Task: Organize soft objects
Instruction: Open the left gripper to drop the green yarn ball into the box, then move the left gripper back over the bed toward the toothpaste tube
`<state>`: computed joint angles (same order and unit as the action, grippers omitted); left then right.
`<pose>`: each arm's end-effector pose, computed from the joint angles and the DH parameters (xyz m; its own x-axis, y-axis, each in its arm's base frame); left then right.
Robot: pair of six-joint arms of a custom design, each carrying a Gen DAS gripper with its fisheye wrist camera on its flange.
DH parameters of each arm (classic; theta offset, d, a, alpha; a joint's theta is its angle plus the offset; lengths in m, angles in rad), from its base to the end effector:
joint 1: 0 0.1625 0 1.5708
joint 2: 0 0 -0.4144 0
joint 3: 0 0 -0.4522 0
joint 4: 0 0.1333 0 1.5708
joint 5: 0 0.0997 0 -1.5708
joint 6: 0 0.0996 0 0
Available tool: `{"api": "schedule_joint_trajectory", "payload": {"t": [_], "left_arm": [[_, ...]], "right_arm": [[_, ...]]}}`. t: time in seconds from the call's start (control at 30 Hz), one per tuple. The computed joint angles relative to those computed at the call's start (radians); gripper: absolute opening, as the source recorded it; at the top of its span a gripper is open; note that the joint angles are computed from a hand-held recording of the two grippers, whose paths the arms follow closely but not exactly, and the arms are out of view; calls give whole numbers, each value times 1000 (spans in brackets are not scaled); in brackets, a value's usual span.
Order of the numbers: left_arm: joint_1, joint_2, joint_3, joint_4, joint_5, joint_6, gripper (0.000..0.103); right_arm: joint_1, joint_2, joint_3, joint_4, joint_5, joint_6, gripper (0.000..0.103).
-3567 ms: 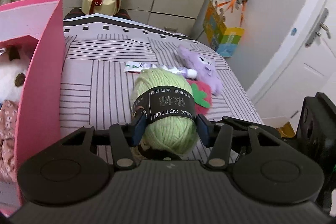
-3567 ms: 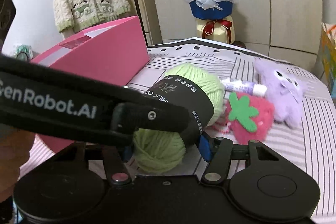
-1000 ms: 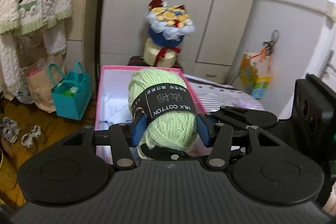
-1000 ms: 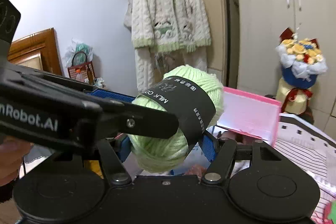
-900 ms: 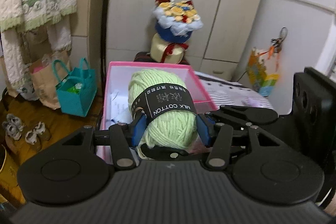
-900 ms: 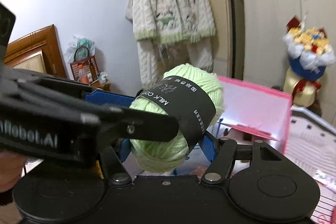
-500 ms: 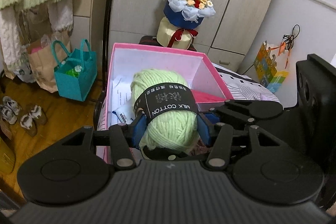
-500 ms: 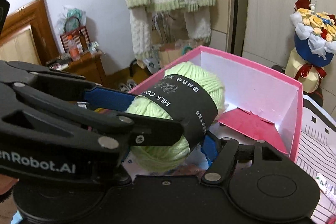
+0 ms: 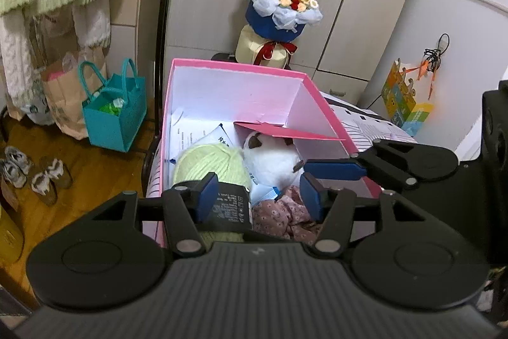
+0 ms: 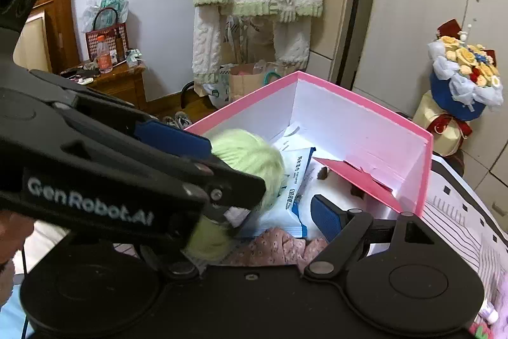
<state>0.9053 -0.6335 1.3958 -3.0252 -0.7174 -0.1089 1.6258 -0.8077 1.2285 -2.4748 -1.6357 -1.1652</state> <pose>-0.3175 -0.7419 0.1087 -0.8609 -0.0383 -0.5073 0.3841 0.6050 -0.6974 0.1725 -0.8254 0.2356 -0.3491 -0.8222 0.4496 -0.9363 0.3261 -0.1305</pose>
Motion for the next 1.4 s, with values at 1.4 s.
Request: {"api": "schedule_joint_trajectory", "payload": {"t": [1.4], "left_arm": [[-151,143,-69,-19,-176,198,67]], "right_arm": [[-280,-401,260,-161,319,42,86]]}}
